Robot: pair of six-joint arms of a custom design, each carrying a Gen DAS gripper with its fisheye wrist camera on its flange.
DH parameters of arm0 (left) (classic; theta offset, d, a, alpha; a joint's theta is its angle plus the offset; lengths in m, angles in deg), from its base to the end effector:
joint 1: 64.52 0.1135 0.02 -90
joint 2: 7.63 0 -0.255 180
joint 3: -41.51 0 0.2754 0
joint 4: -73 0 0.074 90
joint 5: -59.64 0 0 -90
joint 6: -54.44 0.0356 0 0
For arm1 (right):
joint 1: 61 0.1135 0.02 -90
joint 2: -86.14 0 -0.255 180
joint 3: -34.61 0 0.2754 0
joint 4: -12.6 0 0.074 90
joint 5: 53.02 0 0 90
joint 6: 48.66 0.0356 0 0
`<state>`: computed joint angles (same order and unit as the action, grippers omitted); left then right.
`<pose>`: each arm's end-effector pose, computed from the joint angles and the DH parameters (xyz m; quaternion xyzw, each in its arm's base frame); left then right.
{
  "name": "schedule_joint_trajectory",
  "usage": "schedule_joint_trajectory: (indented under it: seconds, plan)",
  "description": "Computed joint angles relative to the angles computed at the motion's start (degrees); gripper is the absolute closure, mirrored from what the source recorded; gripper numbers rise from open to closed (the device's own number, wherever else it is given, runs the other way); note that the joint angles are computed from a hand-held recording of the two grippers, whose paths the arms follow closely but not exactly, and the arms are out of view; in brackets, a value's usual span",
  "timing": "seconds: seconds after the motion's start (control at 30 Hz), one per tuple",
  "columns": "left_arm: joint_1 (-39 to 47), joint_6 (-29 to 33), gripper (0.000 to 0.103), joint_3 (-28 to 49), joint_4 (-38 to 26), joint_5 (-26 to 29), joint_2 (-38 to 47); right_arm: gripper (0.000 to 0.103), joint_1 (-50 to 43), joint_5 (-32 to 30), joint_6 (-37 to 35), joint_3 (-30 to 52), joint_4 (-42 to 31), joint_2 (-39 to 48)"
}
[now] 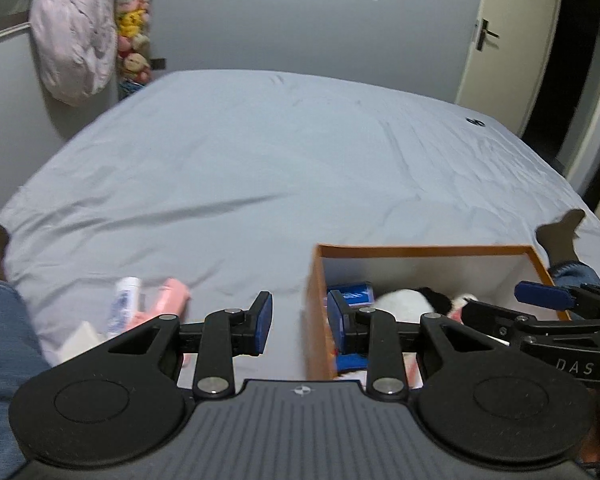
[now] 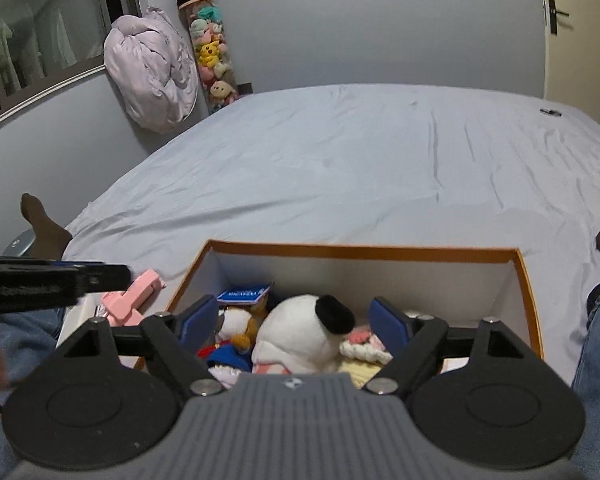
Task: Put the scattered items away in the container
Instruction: 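Move both tools back to the remaining items on the bed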
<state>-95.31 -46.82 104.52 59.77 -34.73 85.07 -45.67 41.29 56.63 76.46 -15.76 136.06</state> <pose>0.3033 -0.1776 0.1572 0.1404 0.9054 -0.1106 0.3851 0.2096 0.0547 0.2049 0.0166 0.8921 0.0865 0.4432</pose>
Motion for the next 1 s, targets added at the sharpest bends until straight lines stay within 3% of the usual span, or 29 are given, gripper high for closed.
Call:
schedule_joint_trajectory:
  seconds: [0.3, 0.53, 0.6, 0.7, 0.83, 1.0]
  plan:
    - [10.81, 0.88, 0.068, 0.50, -10.18, 4.50, -3.63, 0.019, 6.10, 1.10, -2.51, 4.02, 2.56, 7.21]
    - [18.20, 4.03, 0.067, 4.62, -18.96, 7.28, 0.51, 0.022, 10.69, -3.26, -7.07, 11.05, 3.48, 17.82]
    - [19.42, 3.66, 0.062, 5.91, -20.98, 7.56, 2.05, 0.023, 12.19, -4.57, -8.24, 14.03, 3.10, 21.69]
    - [21.88, 1.86, 0.054, 7.50, -22.09, 9.86, 4.77, 0.027, 14.73, -6.39, -9.34, 18.30, 2.61, 27.37]
    - [23.64, -0.31, 0.050, 11.11, -23.14, 11.93, 9.64, 0.033, 18.22, -7.84, -10.10, 24.46, 0.98, 36.11]
    - [23.84, -3.26, 0.049, 15.94, -24.64, 10.66, 15.14, 0.046, 21.20, -7.46, -7.05, 32.58, -2.25, 46.48]
